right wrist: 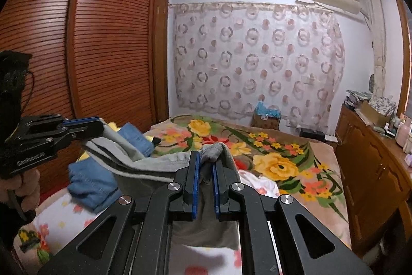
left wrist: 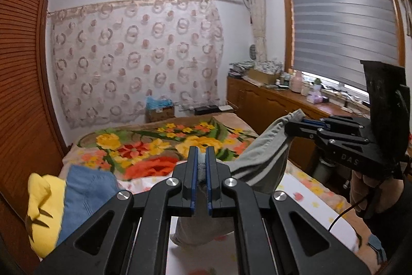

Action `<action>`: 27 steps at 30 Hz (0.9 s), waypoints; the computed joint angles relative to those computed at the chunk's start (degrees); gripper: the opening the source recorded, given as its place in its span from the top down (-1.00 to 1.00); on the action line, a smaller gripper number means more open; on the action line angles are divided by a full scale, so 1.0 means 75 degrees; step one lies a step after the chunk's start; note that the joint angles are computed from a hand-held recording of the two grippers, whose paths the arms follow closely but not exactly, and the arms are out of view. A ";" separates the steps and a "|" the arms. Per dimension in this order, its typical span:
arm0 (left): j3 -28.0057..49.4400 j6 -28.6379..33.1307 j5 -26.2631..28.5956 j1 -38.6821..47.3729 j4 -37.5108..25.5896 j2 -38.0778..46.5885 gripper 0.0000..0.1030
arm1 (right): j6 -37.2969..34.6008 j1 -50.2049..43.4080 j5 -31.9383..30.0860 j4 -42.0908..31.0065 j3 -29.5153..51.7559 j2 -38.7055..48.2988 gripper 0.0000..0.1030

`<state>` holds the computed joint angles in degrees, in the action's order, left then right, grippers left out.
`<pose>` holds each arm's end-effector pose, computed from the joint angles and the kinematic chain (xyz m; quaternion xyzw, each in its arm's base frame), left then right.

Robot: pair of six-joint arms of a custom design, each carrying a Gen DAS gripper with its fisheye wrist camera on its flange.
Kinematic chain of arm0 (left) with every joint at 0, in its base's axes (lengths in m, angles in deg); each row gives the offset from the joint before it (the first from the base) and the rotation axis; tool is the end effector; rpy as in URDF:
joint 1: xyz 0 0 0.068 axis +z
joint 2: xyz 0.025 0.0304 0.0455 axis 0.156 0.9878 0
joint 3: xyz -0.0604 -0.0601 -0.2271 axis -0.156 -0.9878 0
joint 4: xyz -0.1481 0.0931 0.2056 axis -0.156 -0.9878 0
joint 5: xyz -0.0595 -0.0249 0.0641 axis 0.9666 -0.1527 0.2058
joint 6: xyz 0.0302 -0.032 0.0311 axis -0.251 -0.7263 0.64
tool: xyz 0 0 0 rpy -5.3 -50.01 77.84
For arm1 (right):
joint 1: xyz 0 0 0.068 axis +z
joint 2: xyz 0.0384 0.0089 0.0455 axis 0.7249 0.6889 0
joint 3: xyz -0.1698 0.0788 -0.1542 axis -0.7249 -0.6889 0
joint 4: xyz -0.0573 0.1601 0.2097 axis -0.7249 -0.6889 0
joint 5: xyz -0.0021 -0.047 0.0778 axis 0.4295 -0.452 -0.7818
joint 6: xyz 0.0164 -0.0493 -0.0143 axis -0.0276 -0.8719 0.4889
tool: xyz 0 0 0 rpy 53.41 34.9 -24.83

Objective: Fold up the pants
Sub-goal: 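Lift the held shorts high above the bed with the right gripper, then lower the held shorts back onto the bed with the right gripper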

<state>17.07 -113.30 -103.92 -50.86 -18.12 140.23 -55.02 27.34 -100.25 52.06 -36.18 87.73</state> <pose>0.1491 -0.1984 0.2824 -0.0150 0.8264 0.0049 0.5629 0.1952 -0.0345 0.2436 -0.3295 0.7216 0.2307 0.5635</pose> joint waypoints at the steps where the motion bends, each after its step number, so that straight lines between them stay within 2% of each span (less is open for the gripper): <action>1: -0.0070 0.0284 0.0161 0.0241 0.0262 -0.0111 0.88 | 0.0397 0.0287 0.0232 0.0363 0.0113 0.0186 0.83; 3: -0.0160 0.0545 0.0517 0.0635 0.0425 -0.0173 0.87 | 0.0826 0.0810 0.0646 0.0823 0.0399 0.0683 0.83; 6: -0.0515 0.0591 0.0836 0.0899 0.0605 -0.0200 0.87 | 0.0699 0.1241 0.1107 0.0964 0.0408 0.0988 0.83; 9: -0.0925 0.0267 0.1076 0.0936 0.0728 -0.0232 0.87 | 0.0557 0.1573 0.1567 0.1007 0.0240 0.1118 0.83; 14: -0.1047 -0.0568 0.0861 0.0310 0.0220 -0.0076 0.88 | 0.0322 0.1832 0.2052 0.0551 -0.0052 0.0734 0.83; 21: -0.0749 -0.2075 0.0192 -0.0936 -0.0992 0.0328 0.87 | -0.0042 0.1533 0.1861 -0.0916 0.0097 -0.0265 0.83; 27: -0.0367 -0.3497 -0.0221 -0.2030 -0.2115 0.0842 0.87 | -0.1147 0.0422 0.0957 -0.2336 -0.0085 -0.0828 0.83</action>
